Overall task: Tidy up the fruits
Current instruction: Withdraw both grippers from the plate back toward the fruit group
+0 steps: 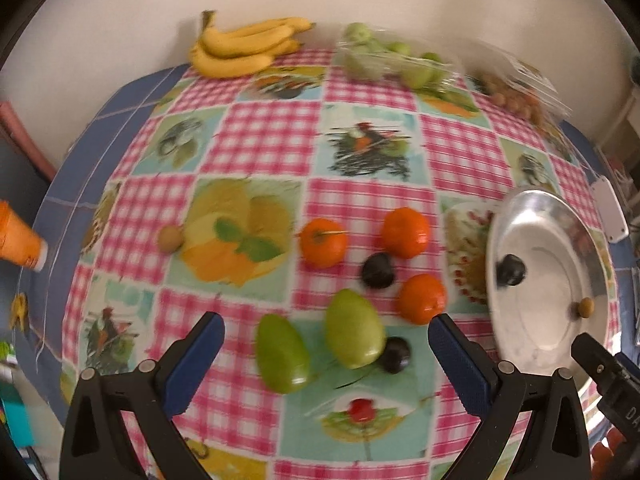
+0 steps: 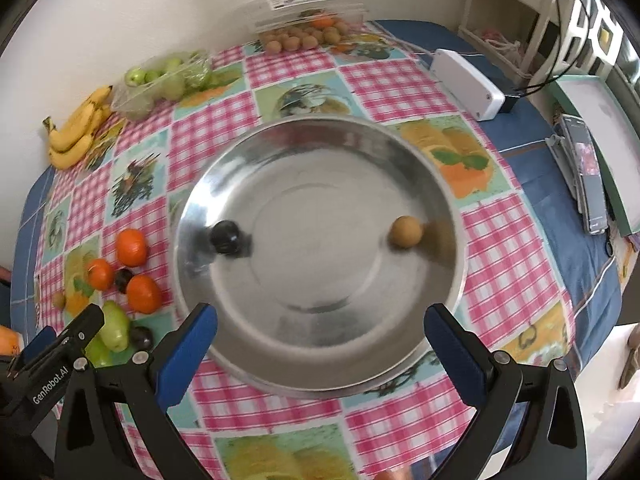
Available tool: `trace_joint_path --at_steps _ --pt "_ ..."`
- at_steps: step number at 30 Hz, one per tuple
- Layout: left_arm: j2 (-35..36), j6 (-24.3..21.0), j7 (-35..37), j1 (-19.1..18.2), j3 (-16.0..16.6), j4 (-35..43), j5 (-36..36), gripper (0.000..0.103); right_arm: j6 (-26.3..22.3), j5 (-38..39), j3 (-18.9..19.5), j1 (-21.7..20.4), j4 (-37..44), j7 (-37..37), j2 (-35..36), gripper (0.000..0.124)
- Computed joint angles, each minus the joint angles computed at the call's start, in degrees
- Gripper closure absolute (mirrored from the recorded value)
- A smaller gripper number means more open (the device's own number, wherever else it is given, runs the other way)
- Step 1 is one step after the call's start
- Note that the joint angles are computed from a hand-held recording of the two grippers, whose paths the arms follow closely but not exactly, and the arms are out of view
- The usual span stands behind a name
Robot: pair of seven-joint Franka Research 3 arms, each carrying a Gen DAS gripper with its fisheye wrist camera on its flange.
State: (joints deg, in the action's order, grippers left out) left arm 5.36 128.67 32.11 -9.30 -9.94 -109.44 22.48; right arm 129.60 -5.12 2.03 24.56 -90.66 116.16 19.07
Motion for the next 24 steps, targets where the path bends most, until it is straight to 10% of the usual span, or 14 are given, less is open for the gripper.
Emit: trace_joint_path --at_steps 24 --pt "-14.1 0.9 -5.5 5.9 1.6 -15.7 0.5 0.0 -2.3 3.4 2.8 6.5 7.1 -4.5 5.9 0.021"
